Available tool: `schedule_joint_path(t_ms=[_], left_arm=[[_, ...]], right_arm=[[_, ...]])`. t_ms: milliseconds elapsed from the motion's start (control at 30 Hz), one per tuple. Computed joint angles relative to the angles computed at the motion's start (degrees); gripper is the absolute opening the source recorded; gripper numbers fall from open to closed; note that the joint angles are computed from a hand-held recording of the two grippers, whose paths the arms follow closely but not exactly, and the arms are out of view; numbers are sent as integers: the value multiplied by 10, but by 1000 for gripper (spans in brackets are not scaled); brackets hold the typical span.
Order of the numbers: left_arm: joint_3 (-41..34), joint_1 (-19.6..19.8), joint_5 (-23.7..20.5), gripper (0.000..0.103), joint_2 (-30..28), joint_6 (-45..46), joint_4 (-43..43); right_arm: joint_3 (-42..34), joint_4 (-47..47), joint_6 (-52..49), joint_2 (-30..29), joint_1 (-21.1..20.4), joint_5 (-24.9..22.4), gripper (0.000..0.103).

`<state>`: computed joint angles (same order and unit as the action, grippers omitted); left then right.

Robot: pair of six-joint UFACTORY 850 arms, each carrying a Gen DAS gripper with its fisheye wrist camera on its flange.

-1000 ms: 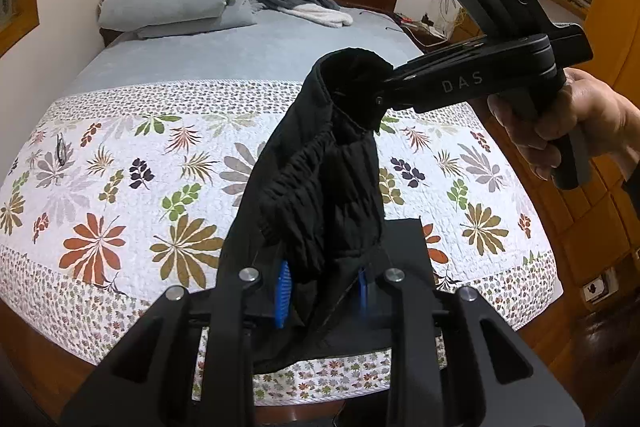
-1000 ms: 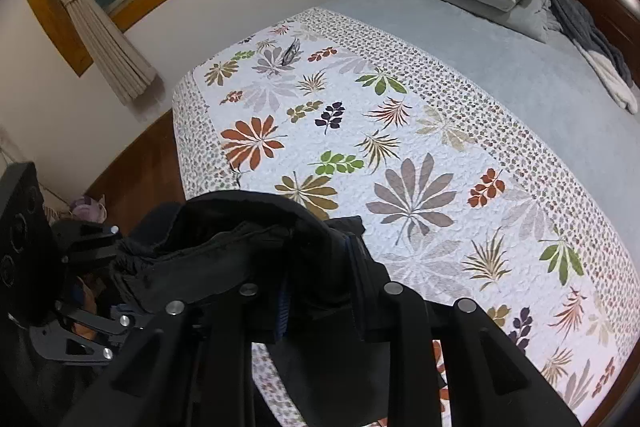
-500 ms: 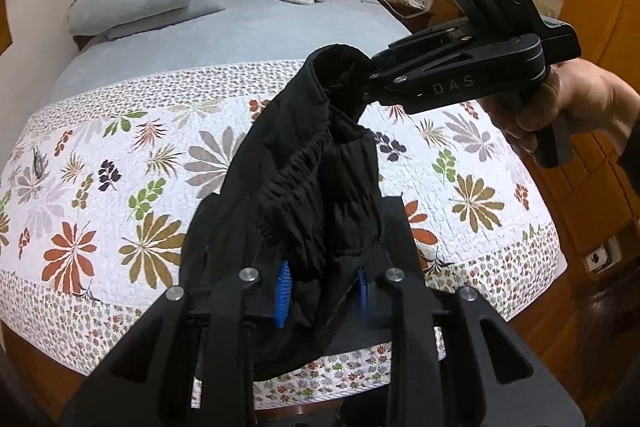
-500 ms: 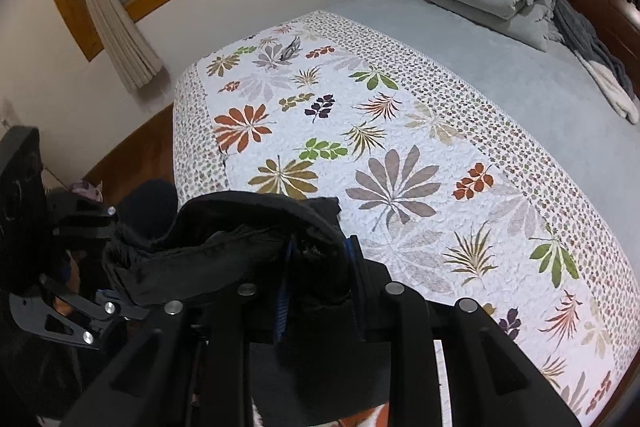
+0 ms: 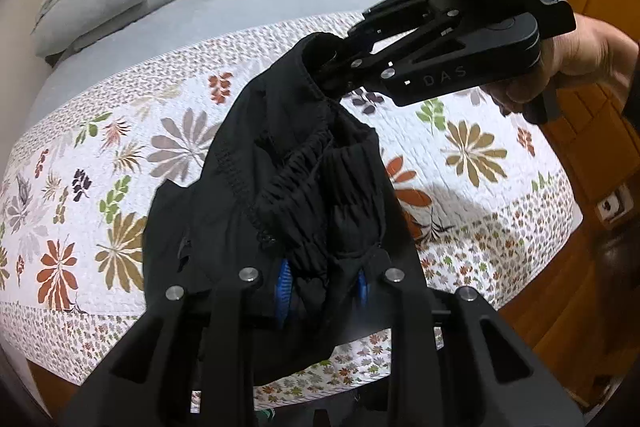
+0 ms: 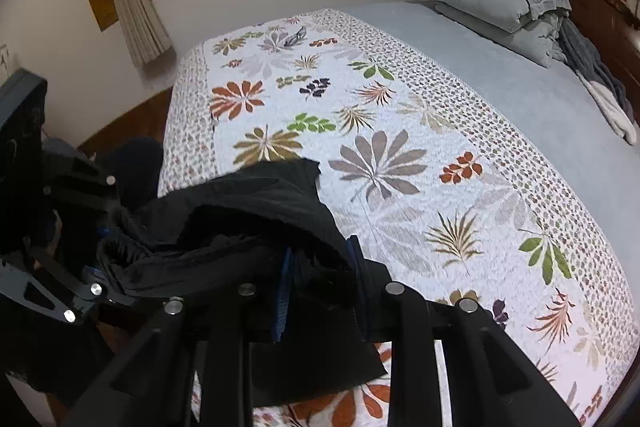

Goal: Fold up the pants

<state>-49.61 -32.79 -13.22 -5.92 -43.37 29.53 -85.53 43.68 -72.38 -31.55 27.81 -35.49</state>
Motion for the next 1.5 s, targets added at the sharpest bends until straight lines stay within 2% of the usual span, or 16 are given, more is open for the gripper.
schedule_joint_path(t_ms=[133,367,467,733,867,1100,1267,1367,1400,1467,1500], left_arm=[[-12,-9,-4,24,-26,33,-27],[-31,-12,-3,24,-66,127,-127],[-39,-10,0,24,-85,184,-190],[-55,-15,6,24,-132,243,-260],[-59,-12,7,25,-148,303,-326],[-62,-11,10,25,-165,352,-376],[-63,-14,10,27,-171,345,-365],[-64,-16,10,28,-173,336,-355],[-64,-17,10,28,-174,330,-347],[-65,-19,10,29,-176,325,-338],[-65,-20,11,31,-177,324,-335]], right_arm=[[28,15,-44,6,-9,16,27],[48,23,-86,-2,-21,27,27],[51,8,-95,-8,-24,31,27],[45,-50,-87,-34,-33,25,27],[46,-69,-83,-42,-36,26,28],[56,-71,-67,-46,-47,33,34],[73,-56,-44,-36,-57,41,39],[98,1,-46,-20,-67,49,40],[106,6,-31,-15,-69,53,43],[122,14,27,-2,-76,58,63],[128,26,66,4,-85,45,68]])
